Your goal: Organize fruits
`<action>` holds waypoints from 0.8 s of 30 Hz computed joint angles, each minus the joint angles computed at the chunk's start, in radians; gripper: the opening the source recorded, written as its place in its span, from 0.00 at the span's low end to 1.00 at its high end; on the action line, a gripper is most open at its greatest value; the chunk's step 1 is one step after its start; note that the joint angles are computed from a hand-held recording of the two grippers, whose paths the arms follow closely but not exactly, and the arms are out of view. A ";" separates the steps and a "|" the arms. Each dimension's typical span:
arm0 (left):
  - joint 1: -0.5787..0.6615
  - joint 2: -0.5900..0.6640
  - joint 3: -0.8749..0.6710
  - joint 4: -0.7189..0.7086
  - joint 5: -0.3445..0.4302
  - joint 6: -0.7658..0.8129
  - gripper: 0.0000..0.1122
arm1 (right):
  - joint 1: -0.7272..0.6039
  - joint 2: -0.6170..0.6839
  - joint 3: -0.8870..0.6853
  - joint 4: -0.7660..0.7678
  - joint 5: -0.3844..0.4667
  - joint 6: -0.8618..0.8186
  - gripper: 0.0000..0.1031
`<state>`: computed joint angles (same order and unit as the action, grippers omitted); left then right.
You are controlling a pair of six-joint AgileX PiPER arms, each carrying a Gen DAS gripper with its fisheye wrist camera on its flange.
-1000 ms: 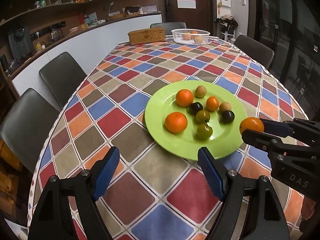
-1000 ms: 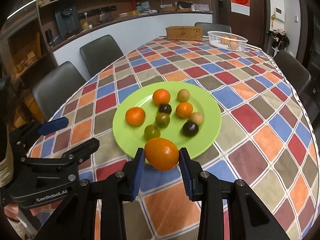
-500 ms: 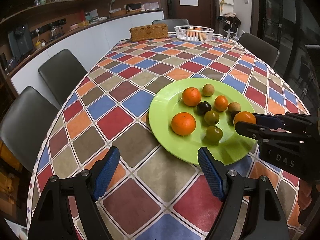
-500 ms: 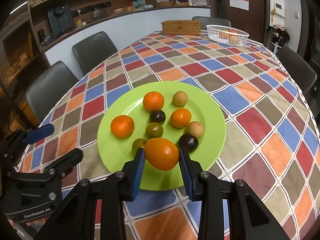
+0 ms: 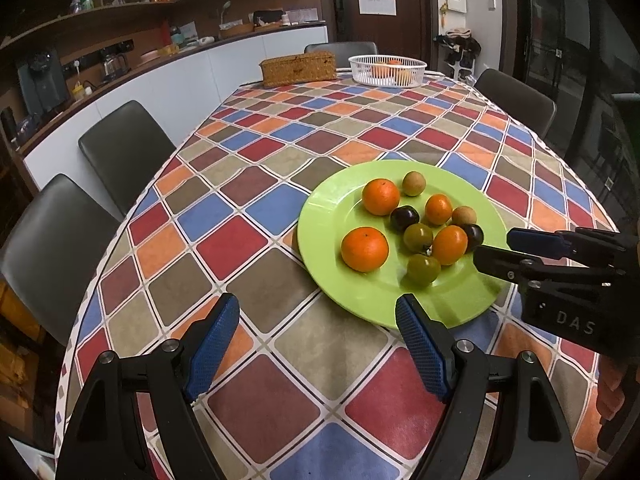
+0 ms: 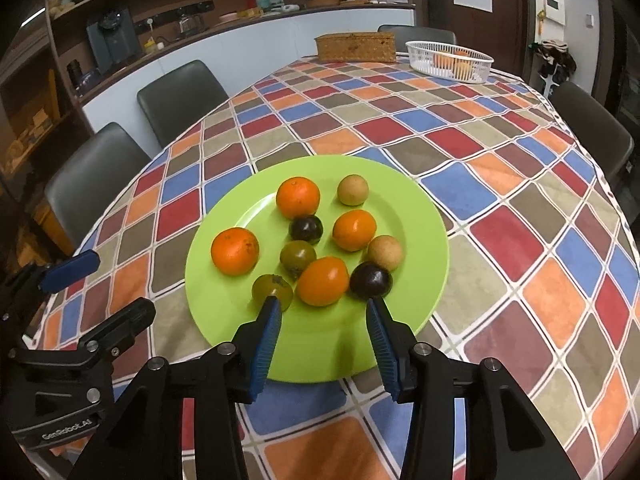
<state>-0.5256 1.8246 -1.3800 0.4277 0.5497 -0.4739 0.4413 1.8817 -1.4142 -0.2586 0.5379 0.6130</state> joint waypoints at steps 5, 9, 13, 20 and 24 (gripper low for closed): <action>-0.012 -0.065 0.050 0.010 -0.012 -0.023 0.71 | 0.044 -0.088 0.071 -0.127 0.005 0.136 0.44; -0.027 -0.141 0.099 0.025 -0.023 -0.045 0.73 | 0.091 -0.169 0.128 -0.246 0.027 0.261 0.44; -0.052 -0.216 0.150 0.057 -0.031 -0.084 0.75 | 0.156 -0.261 0.186 -0.370 0.082 0.396 0.44; -0.121 -0.340 0.247 0.167 -0.018 -0.204 0.78 | 0.291 -0.393 0.278 -0.536 0.189 0.600 0.52; -0.154 -0.416 0.302 0.185 -0.011 -0.248 0.80 | 0.376 -0.457 0.323 -0.608 0.267 0.702 0.54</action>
